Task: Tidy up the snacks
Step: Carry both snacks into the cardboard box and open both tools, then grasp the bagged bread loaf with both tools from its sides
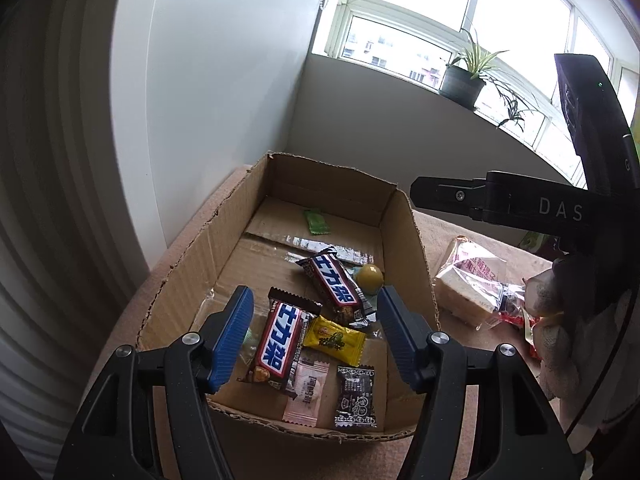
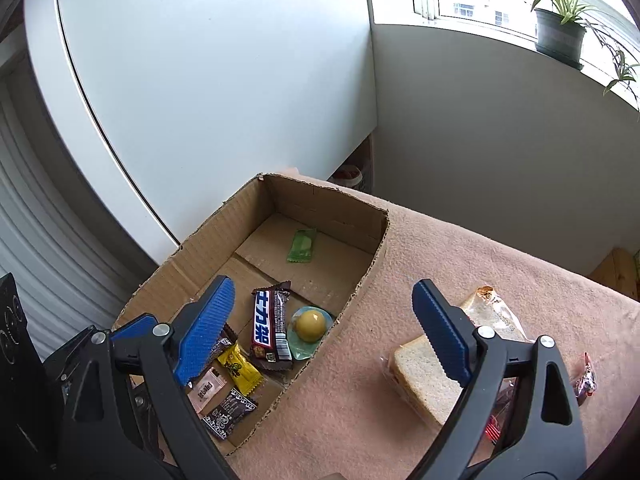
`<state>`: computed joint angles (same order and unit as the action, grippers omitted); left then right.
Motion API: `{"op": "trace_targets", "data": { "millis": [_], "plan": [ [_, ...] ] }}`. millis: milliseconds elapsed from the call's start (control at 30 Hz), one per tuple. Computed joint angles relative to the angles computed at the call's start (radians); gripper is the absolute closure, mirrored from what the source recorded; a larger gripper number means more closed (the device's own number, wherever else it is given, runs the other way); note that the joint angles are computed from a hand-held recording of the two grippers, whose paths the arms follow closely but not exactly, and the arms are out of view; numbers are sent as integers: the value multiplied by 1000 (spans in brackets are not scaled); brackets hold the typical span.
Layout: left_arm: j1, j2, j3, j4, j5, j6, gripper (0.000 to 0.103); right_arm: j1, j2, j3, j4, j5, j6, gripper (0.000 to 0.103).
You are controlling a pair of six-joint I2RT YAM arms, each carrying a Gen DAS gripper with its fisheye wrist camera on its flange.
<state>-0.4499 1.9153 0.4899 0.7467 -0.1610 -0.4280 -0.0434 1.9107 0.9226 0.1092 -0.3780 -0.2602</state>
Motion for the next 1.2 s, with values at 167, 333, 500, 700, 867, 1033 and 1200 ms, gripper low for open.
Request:
{"op": "trace_targets", "data": {
  "millis": [167, 333, 500, 700, 867, 1033, 1200],
  "plan": [
    [-46, 1, 26, -19, -21, -11, 39, -96, -40, -19, -55, -39, -60, 10],
    [-104, 7, 66, -47, -43, -14, 39, -251, -57, -14, -124, -95, -130, 10],
    [-161, 22, 122, -95, -63, -25, 39, -402, -18, 42, -209, -151, -193, 10],
    [-235, 55, 192, -140, -87, -28, 39, -511, 38, 114, -281, -190, -263, 10],
    [-290, 104, 261, -187, -57, -41, 39, -536, 125, 226, -368, -233, -288, 10],
    [-315, 172, 353, -256, 2, -56, 39, -522, 255, 373, -458, -271, -257, 10],
    [-313, 226, 421, -306, 51, -78, 36, -479, 357, 495, -518, -274, -229, 10]
  ]
}}
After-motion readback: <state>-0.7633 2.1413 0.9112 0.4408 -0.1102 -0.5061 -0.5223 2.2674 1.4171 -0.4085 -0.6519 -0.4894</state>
